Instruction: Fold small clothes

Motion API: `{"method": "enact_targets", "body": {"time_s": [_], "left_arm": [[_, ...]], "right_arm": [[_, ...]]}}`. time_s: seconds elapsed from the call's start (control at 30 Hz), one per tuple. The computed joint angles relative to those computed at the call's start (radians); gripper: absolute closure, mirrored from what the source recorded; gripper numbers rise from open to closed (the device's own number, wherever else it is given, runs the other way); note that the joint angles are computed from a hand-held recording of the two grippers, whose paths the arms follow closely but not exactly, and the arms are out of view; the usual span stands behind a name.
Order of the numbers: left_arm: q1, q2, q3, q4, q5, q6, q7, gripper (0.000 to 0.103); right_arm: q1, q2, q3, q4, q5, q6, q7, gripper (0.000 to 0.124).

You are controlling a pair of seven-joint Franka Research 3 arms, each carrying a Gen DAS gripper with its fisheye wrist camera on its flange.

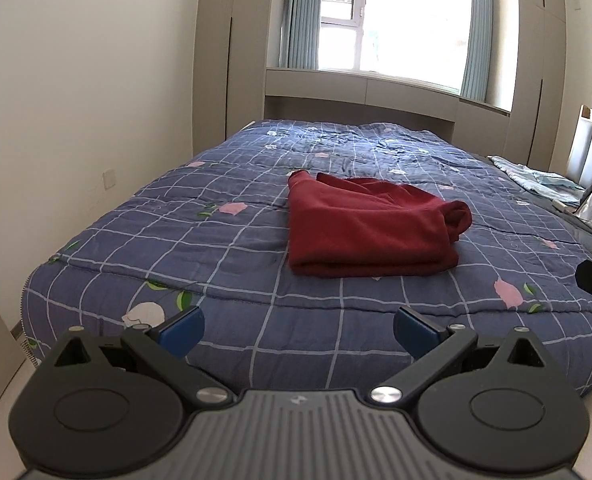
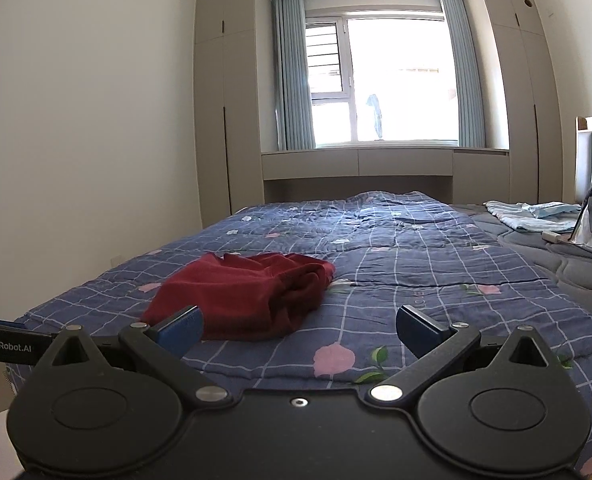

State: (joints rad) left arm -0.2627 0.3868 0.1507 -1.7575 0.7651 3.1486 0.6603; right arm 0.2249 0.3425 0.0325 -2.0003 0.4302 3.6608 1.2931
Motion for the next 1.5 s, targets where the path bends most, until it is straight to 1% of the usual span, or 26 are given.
{"method": "enact_targets", "body": {"time_s": [0.1,0.83,1.5], "left_arm": [[0.007,-0.001,-0.01,0.0,-0.007,-0.003,0.014,0.0],[0.003,-0.002,-0.008,-0.003,-0.012,-0.004,0.022,0.0],[0.005,0.0,-0.01,-0.006,-0.016,-0.001,0.029,0.0]], "right_arm": [[-0.003,0.001,0.001,-0.002,-0.007,0.002,0.003,0.021],[0.001,0.001,0.0,-0.003,-0.006,0.003,-0.004,0.021],[-0.025,-0.004,0.01,-0.02,-0.061,-0.002,0.028,0.021]]}}
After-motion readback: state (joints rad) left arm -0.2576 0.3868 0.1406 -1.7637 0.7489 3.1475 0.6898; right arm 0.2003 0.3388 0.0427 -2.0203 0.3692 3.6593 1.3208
